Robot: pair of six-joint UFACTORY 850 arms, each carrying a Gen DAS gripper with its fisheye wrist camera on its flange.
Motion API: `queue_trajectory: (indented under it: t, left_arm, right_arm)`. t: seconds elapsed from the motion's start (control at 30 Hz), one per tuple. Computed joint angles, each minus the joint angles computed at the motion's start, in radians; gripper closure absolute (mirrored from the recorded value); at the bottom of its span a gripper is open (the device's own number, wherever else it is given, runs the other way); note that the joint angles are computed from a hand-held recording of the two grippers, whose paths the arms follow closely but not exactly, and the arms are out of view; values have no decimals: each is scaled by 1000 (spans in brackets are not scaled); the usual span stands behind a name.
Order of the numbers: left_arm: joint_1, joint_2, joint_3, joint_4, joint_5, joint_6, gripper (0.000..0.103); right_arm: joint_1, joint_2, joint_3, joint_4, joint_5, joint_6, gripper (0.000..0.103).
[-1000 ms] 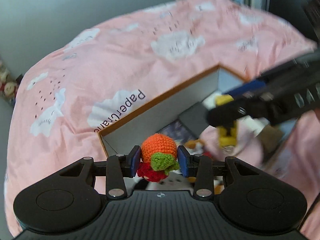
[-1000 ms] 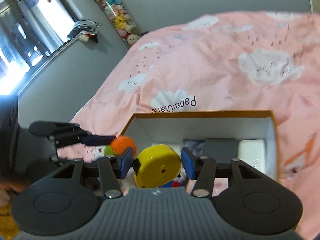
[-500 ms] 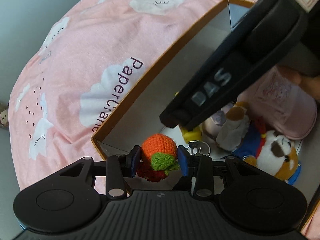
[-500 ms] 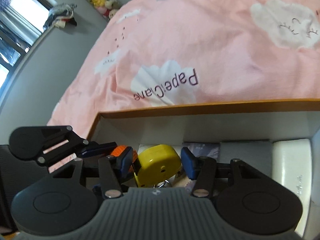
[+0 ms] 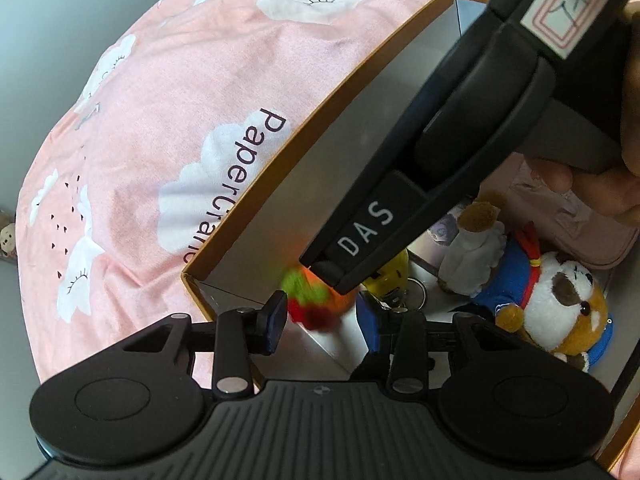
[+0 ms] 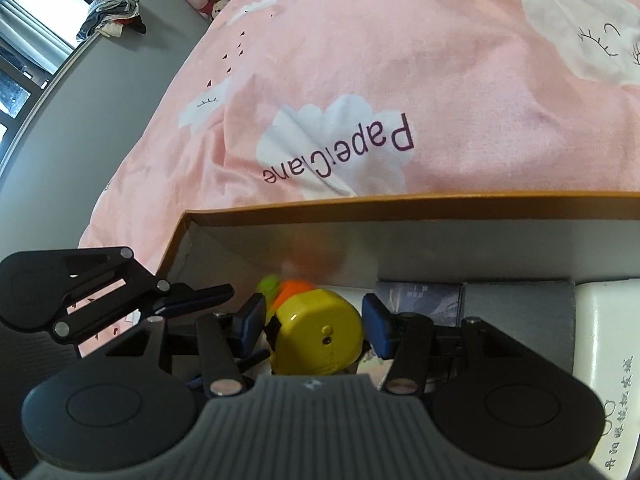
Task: Organize objects
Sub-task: 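Lower both items into the box and open both tools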
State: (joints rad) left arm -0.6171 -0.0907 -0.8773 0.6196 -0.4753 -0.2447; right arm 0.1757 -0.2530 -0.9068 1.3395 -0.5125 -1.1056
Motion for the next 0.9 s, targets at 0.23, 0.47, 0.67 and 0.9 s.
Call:
queue_trajectory:
  t: [0.23,0.47,0.67,0.9]
  left_arm:
    - [18,98,50,-57,42,-24,55]
    - [27,149,66,-110,53,-52,55]
    - [37,143,50,-120,57,-115,55]
    - [21,148,78,-64,73,-227,58]
  right_arm:
    - [9,-15,-17,-109,-19,75,53]
    - [13,-6,-9,-149,-9,98,73]
    - [33,33,1,-303,12,160,84]
    - [91,0,-23,-550,62,321,93]
